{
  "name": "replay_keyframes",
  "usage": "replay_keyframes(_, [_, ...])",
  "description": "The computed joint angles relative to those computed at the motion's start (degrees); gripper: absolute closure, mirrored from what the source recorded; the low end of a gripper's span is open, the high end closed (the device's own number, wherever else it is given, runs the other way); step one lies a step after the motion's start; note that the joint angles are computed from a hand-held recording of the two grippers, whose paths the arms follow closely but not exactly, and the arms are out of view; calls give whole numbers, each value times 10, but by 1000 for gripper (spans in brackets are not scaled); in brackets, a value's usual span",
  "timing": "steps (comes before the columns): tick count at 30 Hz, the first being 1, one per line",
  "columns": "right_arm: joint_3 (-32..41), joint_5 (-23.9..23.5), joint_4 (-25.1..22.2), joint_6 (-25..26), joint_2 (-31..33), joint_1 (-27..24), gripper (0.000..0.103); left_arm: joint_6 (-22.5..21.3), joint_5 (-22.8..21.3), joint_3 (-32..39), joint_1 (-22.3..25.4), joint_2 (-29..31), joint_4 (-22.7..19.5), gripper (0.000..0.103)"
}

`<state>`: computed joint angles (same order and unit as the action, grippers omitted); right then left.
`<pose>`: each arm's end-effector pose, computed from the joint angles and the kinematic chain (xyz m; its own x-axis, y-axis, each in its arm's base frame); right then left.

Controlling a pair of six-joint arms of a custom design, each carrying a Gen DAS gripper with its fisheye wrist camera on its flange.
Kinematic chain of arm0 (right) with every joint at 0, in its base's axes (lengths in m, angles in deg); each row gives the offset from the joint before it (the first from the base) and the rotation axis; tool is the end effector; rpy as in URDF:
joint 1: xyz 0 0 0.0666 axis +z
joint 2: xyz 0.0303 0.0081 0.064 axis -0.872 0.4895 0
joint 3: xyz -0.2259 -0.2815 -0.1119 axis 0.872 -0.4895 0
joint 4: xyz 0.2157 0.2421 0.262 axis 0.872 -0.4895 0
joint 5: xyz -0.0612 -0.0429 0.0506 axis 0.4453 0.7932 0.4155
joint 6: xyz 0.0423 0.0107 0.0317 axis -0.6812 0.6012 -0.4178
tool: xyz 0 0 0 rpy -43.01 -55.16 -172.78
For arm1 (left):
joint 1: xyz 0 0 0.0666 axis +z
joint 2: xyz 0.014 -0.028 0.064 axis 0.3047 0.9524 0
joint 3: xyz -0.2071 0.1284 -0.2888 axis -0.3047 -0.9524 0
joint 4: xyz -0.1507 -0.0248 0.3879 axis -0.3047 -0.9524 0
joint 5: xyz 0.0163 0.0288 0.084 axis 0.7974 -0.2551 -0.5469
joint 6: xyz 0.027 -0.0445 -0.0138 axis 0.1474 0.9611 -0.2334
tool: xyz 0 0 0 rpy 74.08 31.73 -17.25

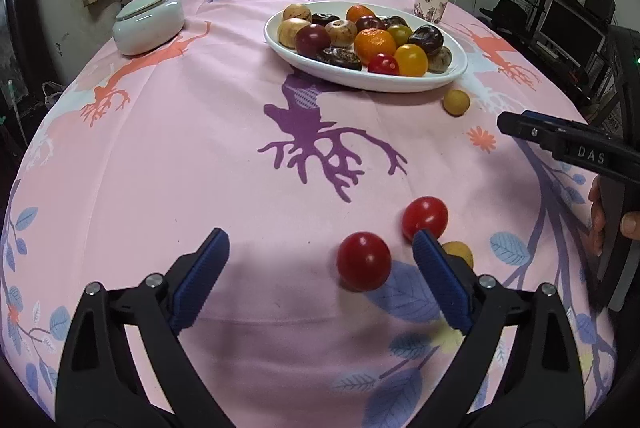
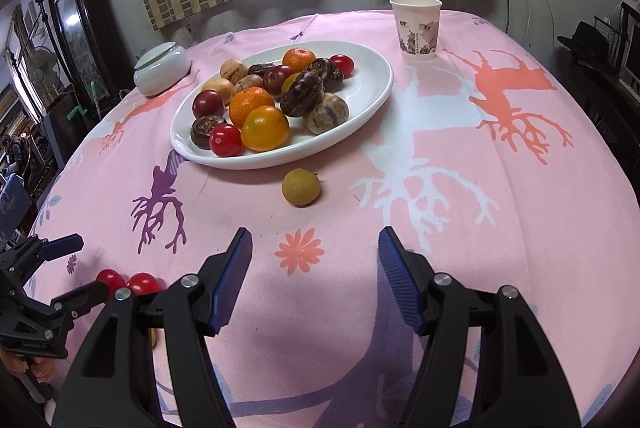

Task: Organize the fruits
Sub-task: 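Move both open tools back toward the red tomatoes on the cloth, then grasp a red tomato with each tool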

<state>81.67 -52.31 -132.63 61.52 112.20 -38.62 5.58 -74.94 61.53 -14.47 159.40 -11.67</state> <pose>0.4943 0.1930 0.4854 -0.7378 0.1772 -0.6513 0.0799 0.9811 0.1763 0.5169 -0.3252 0.4784 -0.7087 0.3620 -0.6056 0.4735 0.8804 -0.0277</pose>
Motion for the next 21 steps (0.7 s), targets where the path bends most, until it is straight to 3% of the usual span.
replay_keyframes(9, [5,15,-3,9,3,7,37,-18,-18,-12,-7,-3,8,10])
replay_keyframes(11, [5,19,-3,12,3,9,37,-20,-7,-12,-6,-1,5,21])
replay_keyframes(13, [7,22,-6,15,5,11,37,-18,12,-8,-3,5,-5,47])
replay_keyframes(15, [9,26,-8,17,8,13,37,-23,14,-17,-5,1,6,53])
replay_keyframes(18, [12,26,-12,19,11,15,37,-40,18,-22,-11,-3,10,70])
replay_keyframes(21, [12,-14,-2,34,10,19,37,-44,17,-22,-12,-4,9,72])
